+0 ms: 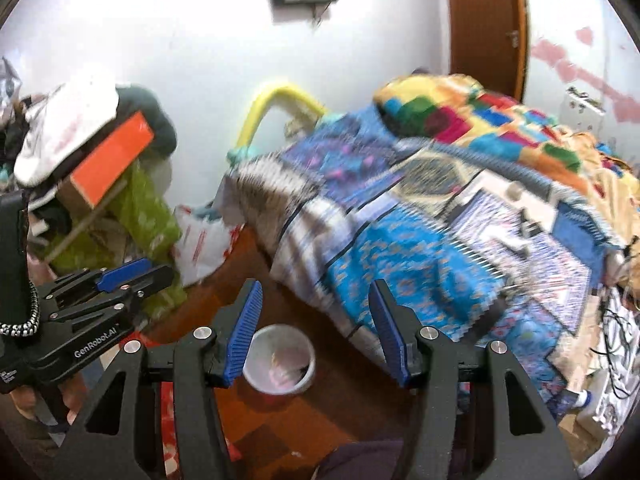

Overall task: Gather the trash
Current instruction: 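Move both open tools back over the items on the bed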

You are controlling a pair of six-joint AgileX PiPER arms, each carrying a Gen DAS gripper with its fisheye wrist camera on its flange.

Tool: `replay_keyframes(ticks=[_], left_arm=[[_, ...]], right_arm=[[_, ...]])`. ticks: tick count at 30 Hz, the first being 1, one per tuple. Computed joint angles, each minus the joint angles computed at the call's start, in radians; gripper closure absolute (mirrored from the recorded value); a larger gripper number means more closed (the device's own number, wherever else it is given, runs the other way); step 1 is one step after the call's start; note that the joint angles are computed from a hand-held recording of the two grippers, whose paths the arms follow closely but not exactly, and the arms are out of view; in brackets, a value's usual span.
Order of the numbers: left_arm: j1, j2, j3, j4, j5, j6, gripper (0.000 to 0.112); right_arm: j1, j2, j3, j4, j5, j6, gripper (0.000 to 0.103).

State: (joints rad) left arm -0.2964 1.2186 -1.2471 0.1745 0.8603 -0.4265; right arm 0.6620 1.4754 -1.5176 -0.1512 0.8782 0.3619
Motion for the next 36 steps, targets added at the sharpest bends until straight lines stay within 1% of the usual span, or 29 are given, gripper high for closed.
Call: replay_keyframes(ticks=[5, 9, 12, 18, 23, 24, 25, 26, 27, 28, 29, 32, 34, 36], left_arm=[[-0.115, 0.042, -0.102, 0.048, 0.004, -0.078, 0.08], [-0.211, 0.112, -0.194, 0.121, 0.021, -0.133, 0.08], [-0.267, 0.176, -0.264, 0.147, 0.026, -0.146, 0.08], [-0.323, 0.33, -0.426, 0.134, 0.031, -0.125, 0.079], [-0.339, 0.485, -0.588, 0.088, 0.055, -0.071, 0.079], [-0.339, 0.507, -0.61, 0.081, 0.058, -0.061, 0.078], [-0.34, 0.547, -0.652, 0.069, 0.068, -0.046, 0.074], [-0.342, 0.579, -0.686, 0.064, 0.079, -0.04, 0.065], [-0.341, 0.601, -0.709, 0.058, 0.086, -0.034, 0.059], [-0.341, 0.635, -0.743, 0.054, 0.095, -0.029, 0.049], [-0.341, 0.663, -0.769, 0.051, 0.1, -0.028, 0.045], [-0.335, 0.764, -0.879, 0.028, 0.144, -0.003, 0.044], [-0.326, 0.822, -0.94, 0.004, 0.17, 0.012, 0.044], [-0.315, 0.91, -1.046, -0.037, 0.219, 0.04, 0.044]], right_arm=[[-0.049, -0.118, 0.055, -0.062, -0.027, 0.036, 0.051], [-0.141, -0.193, 0.09, -0.038, -0.048, -0.001, 0.051], [-0.211, -0.226, 0.106, -0.024, -0.055, -0.027, 0.051], [-0.392, -0.262, 0.13, 0.067, -0.066, -0.156, 0.051], [-0.52, -0.241, 0.135, 0.097, -0.071, -0.245, 0.051], [-0.542, -0.236, 0.139, 0.109, -0.075, -0.265, 0.048], [-0.565, -0.222, 0.14, 0.112, -0.08, -0.275, 0.044], [-0.589, -0.211, 0.143, 0.126, -0.087, -0.293, 0.034], [-0.614, -0.205, 0.153, 0.142, -0.1, -0.307, 0.024], [-0.631, -0.196, 0.162, 0.146, -0.116, -0.306, 0.021], [-0.654, -0.185, 0.171, 0.163, -0.133, -0.319, 0.019], [-0.707, -0.133, 0.166, 0.224, -0.136, -0.374, 0.018], [-0.717, -0.089, 0.159, 0.223, -0.136, -0.378, 0.018], [-0.724, -0.042, 0.157, 0.225, -0.14, -0.391, 0.018]])
